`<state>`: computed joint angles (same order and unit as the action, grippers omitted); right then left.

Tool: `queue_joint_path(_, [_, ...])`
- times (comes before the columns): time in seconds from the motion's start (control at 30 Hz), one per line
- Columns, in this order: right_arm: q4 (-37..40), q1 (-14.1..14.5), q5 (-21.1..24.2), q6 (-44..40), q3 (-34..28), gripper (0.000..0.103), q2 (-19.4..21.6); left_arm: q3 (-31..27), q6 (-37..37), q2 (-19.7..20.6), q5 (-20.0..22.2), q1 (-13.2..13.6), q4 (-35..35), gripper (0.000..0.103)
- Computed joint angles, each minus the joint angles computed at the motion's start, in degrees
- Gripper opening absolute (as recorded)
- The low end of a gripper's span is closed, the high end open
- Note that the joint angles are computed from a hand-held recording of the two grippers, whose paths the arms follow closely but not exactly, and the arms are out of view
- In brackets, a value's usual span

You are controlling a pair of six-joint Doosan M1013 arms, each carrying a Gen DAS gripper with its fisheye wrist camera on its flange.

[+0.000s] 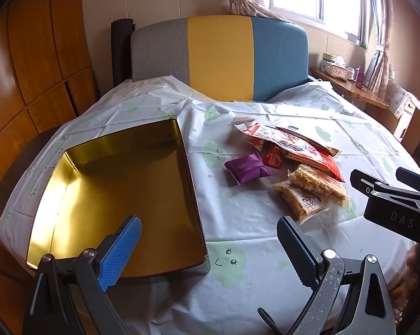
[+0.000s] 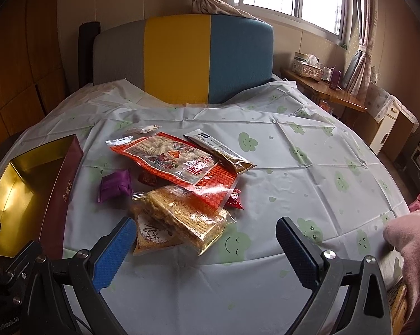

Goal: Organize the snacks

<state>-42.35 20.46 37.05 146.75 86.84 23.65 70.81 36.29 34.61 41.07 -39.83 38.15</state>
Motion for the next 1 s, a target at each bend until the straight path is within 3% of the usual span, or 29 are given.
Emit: queue_joint_path(1.0, [-3.53, -0.63, -0.16, 1.52, -0.43, 0.101, -0.32, -0.63, 1.64, 0.27, 0.38, -0.18, -1.22, 0.098])
